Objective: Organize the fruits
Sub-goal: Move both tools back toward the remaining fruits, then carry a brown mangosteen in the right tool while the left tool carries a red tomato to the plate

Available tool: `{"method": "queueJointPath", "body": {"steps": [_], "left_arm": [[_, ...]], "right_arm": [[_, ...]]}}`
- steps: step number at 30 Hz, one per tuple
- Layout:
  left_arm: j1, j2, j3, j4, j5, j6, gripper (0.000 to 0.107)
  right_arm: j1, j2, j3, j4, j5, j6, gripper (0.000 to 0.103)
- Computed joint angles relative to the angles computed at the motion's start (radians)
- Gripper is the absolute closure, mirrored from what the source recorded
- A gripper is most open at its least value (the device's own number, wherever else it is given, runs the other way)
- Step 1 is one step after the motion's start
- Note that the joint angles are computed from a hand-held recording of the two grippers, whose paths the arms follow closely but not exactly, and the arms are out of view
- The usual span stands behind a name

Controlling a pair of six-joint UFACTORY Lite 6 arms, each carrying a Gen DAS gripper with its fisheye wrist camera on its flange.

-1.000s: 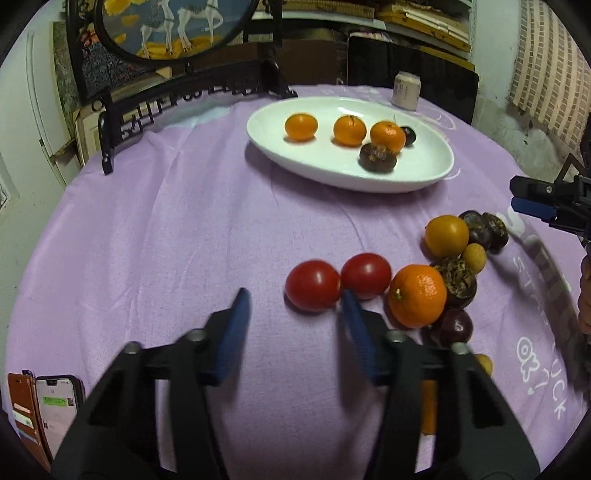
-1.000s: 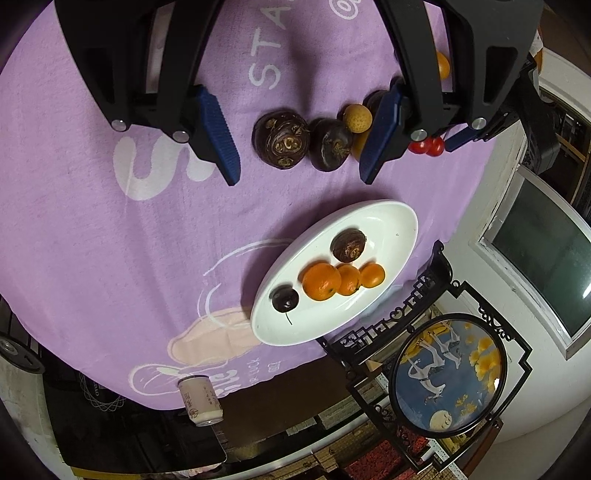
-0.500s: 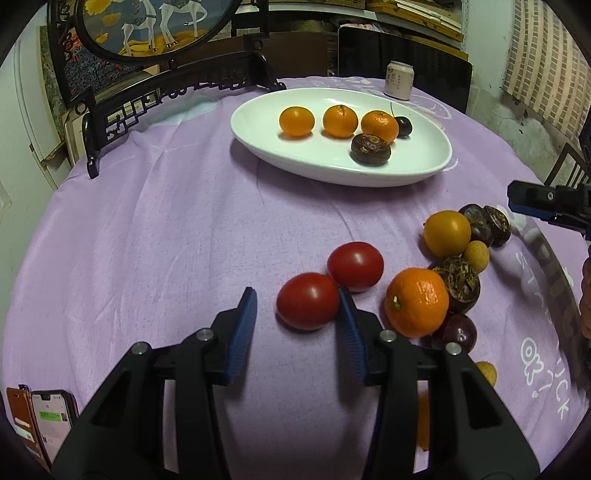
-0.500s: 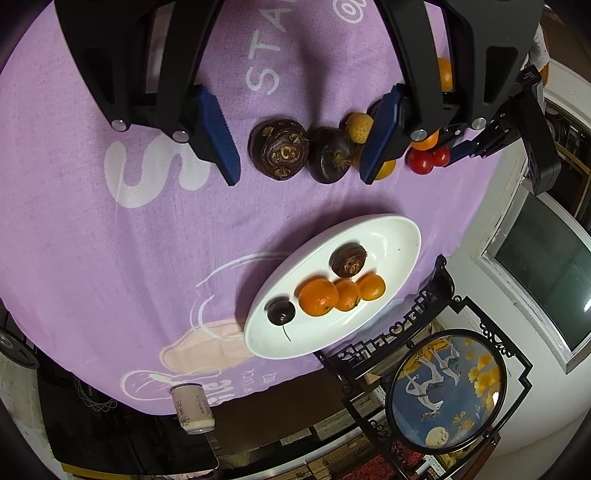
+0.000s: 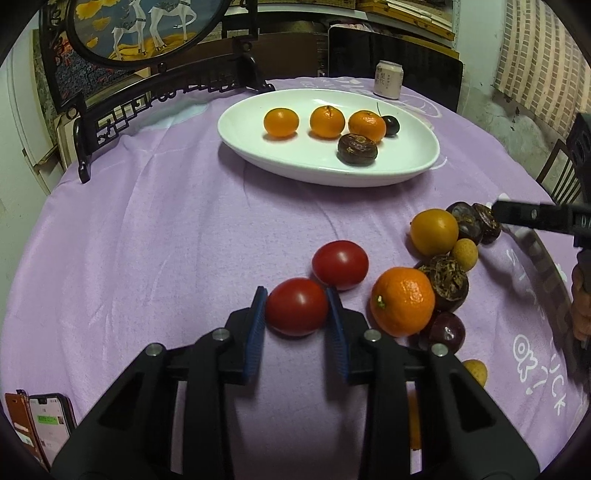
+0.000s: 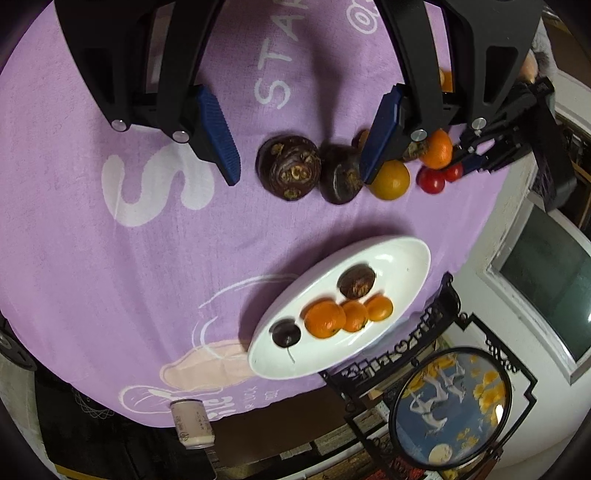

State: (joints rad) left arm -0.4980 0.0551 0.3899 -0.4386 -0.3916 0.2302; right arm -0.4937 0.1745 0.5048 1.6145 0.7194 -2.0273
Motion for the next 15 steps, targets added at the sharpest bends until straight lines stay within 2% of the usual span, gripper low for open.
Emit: {"method": "queueJointPath", "body": {"steps": [3, 7, 9, 13, 15], "left_arm": [[0.021, -0.008, -0.003, 0.031, 0.008, -0.033, 0.074], [0.028, 0.0, 0.0, 0.039, 0.011, -0.041, 0.074], [0.025, 0.006, 0.003, 0.025, 0.006, -0.027, 0.074], [0.022, 0.014, 0.009, 0.007, 0.005, -0.008, 0.074], [0.014, 0.012, 0.008, -0.015, 0.002, 0.009, 0.074]], "right_arm": [[0.054, -0.038, -0.045, 0.09, -0.066, -0.101, 0.038], [0.132, -0.09, -0.114, 0.308, -0.153, -0.348, 0.042], [0.145, -0.091, -0.123, 0.383, -0.166, -0.428, 0.043], [0.135, -0.056, -0.107, 0.426, -0.148, -0.485, 0.047], [0.138, -0.047, -0.1, 0.426, -0.145, -0.489, 0.055]]}}
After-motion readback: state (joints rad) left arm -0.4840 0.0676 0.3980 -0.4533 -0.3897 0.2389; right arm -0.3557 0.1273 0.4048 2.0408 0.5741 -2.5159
